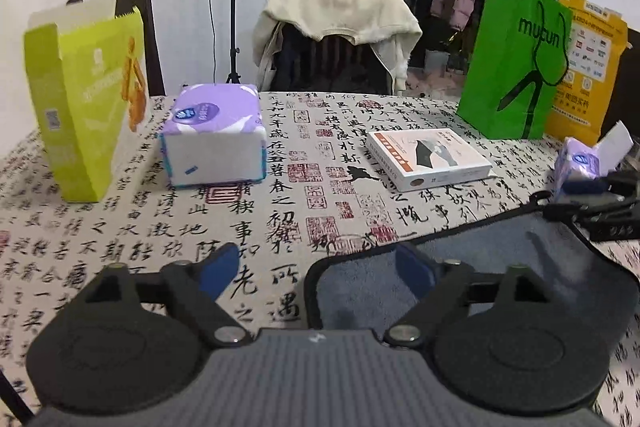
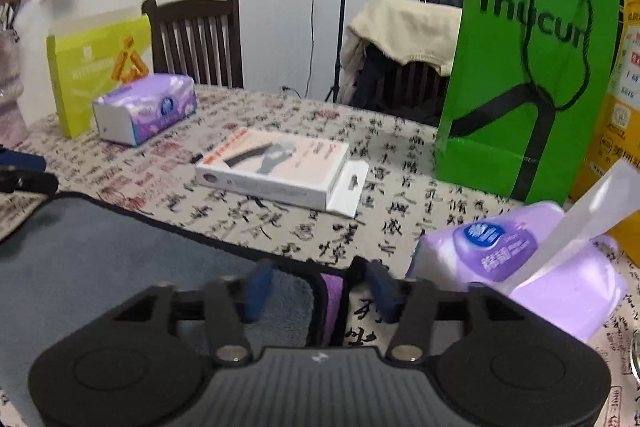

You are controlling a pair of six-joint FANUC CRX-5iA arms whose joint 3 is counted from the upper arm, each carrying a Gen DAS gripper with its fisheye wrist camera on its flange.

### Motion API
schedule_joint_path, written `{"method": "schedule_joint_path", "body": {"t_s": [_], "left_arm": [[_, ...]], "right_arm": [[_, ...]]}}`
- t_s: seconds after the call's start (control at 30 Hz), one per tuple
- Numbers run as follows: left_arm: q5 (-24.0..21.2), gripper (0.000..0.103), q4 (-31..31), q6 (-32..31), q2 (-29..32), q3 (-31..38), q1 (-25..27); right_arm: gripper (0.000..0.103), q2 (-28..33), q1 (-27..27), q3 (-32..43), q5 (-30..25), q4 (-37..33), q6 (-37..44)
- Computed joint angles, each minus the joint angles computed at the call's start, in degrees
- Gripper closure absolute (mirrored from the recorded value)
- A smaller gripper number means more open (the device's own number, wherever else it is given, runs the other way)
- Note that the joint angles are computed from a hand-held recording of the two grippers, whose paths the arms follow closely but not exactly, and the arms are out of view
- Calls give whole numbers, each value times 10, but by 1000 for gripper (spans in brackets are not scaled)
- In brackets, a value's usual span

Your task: Fold towel

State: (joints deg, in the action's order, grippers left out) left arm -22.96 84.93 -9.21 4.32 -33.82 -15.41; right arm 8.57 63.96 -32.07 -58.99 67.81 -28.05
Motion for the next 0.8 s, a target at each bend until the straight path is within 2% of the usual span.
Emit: {"method": "schedule_joint_path", "body": {"t_s": [0.03,0.1,0.13,0.27,0.43,0.6,0.73,0.8], "left_arm": [[-11,2,-30,23,-6,-1,11],[-23,0,-54,40,-21,-8,24],[-20,0,-52,36,-31,-16,24],[-11,0,-51,38,-64,-39,25],[-15,0,-69,58,-109,-67,34],[-8,0,-44,47,-161,-110,31],[-4,0,-101,101,-198,-127,45],[-16,0,-102,102,-219,-141,54]], "right_arm": [[33,-2,4,0,-5,4,-4],[5,-9,13,-3,-15,15,-19],[0,-14,17,-8,-16,25,-31],[0,-25,36,-5,-22,17,-44],[0,-23,72,9,-66,2,-53],[0,-22,108,17,-97,-5,-60],[0,-13,141,34,-136,-17,-61],[0,-9,156,39,-152,-19,-65]]}}
